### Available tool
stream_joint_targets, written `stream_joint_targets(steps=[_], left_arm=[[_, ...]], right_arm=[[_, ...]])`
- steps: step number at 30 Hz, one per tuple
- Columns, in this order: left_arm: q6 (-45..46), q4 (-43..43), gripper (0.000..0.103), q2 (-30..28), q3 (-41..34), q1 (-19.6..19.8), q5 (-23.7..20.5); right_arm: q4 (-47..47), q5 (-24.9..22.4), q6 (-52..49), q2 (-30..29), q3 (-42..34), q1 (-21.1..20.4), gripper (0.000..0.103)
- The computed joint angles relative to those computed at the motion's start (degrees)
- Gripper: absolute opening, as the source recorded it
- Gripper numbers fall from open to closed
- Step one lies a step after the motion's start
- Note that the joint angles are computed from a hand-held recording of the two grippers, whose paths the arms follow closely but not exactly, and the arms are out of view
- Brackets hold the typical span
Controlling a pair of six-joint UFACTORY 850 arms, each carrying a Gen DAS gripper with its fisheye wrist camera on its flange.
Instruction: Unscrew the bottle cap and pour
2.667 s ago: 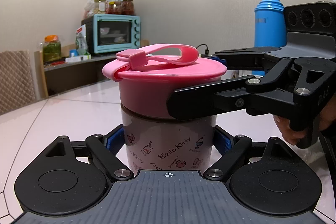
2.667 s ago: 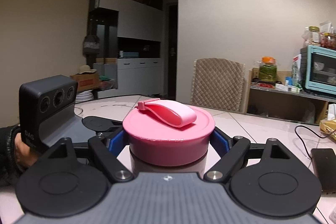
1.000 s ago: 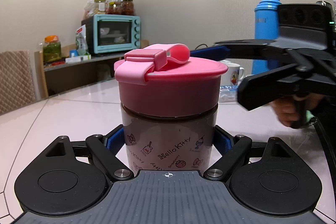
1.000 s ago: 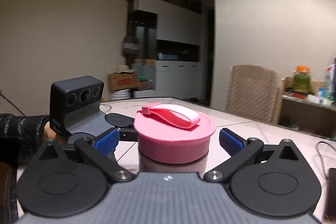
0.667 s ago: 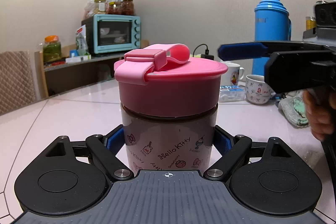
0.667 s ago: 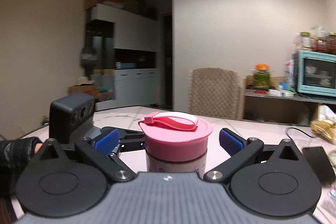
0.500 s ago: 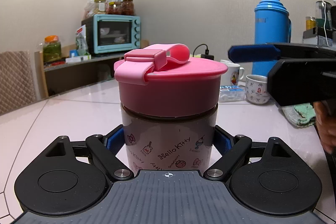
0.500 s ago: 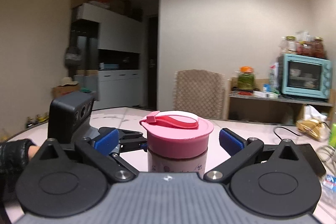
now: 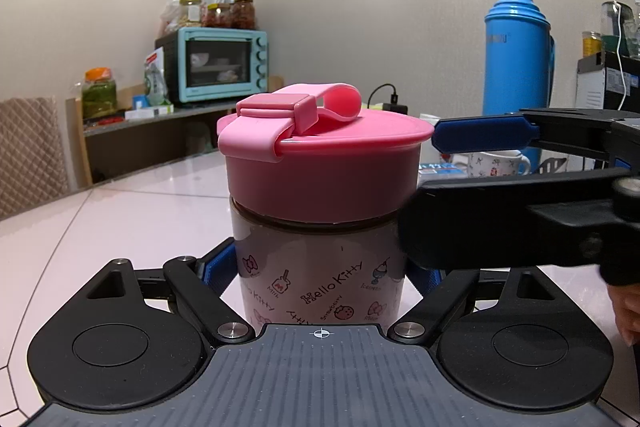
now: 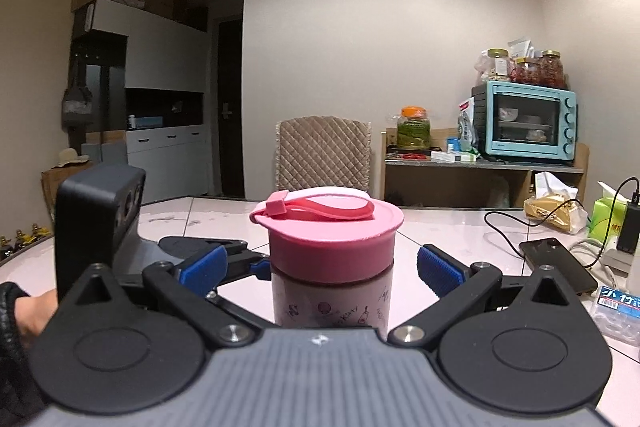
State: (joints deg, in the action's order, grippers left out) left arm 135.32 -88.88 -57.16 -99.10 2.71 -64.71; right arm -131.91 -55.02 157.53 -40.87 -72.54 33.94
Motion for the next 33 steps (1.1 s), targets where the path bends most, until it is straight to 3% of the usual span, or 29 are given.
stream_joint_targets(steps=[11, 33], left_arm=[[-0.05, 0.03, 0.090, 0.00, -0.02, 0.00, -0.02], [0.11, -0.09, 0.090, 0.09, 0.16, -0.06, 0.05]], right_arm=[[5.79, 0.60, -4.06, -2.76, -4.75, -0.23, 0.099], [7.49, 3.26, -7.07, -4.30, -8.39, -0.58, 0.092]])
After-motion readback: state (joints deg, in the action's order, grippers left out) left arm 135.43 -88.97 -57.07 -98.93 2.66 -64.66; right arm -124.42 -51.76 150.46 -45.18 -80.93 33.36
